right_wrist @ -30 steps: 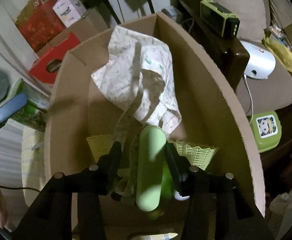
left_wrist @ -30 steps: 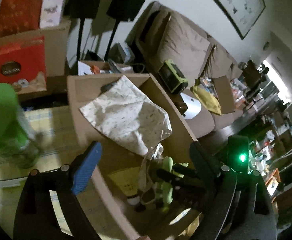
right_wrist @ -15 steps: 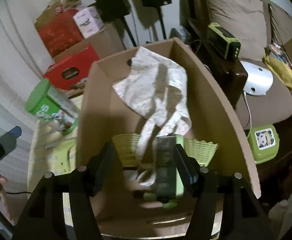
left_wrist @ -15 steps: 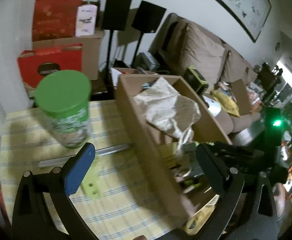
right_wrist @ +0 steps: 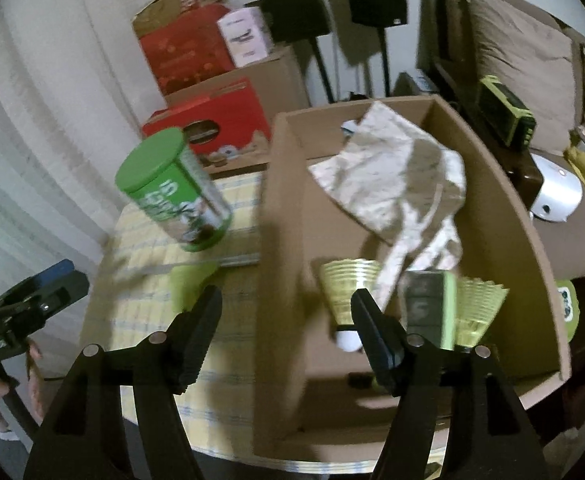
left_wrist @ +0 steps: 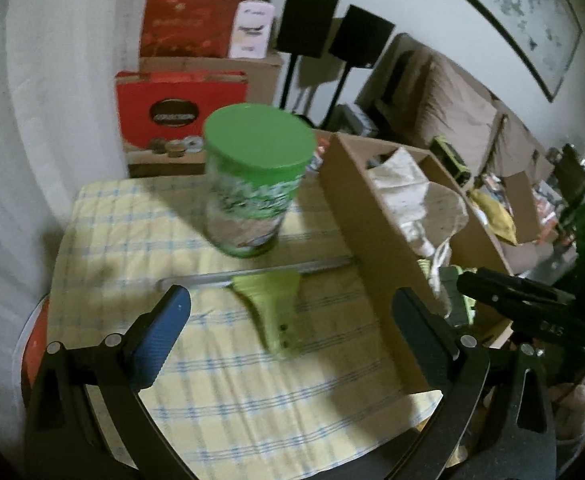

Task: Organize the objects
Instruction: 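Withdraw both tools from the box back over the table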

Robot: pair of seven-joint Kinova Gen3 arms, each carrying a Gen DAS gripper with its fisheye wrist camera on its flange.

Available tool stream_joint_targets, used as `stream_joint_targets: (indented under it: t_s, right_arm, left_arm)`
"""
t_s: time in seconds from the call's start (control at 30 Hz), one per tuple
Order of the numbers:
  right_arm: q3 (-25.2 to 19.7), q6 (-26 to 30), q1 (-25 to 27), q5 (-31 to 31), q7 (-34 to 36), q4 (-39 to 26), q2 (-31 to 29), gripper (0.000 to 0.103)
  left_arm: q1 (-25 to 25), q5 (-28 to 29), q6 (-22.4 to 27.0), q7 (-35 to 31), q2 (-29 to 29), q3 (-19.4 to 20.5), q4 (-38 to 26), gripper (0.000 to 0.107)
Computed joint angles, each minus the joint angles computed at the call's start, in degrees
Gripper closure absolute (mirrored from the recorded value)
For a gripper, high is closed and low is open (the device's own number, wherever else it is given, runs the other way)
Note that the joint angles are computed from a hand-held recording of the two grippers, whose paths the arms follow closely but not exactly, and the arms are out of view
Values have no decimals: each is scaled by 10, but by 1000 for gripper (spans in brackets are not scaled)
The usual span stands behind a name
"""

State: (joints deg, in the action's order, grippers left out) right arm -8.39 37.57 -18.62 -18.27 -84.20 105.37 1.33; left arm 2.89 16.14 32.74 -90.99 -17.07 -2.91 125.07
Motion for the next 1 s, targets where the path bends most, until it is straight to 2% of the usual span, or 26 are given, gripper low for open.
stream_joint_targets:
  t_s: [0.27, 0.4, 0.53, 1.0]
  right_arm:
    - [-25, -26, -43, 59, -57, 3, 4, 34]
    - [-32, -35, -61, 83, -82, 1, 9, 34]
    - [-36, -40, -77, 111, -111, -2, 12, 33]
    - [-48, -53, -136, 239, -241, -8, 29, 29]
  left_arm:
    - [-42, -66, -1, 56, -29, 28, 26, 7]
    - [-46, -83, 3, 72, -39, 24, 36, 7]
    - [-61, -108, 11, 99, -47, 37, 41, 7]
    - [-65, -119, 18, 95, -65, 1, 59, 7]
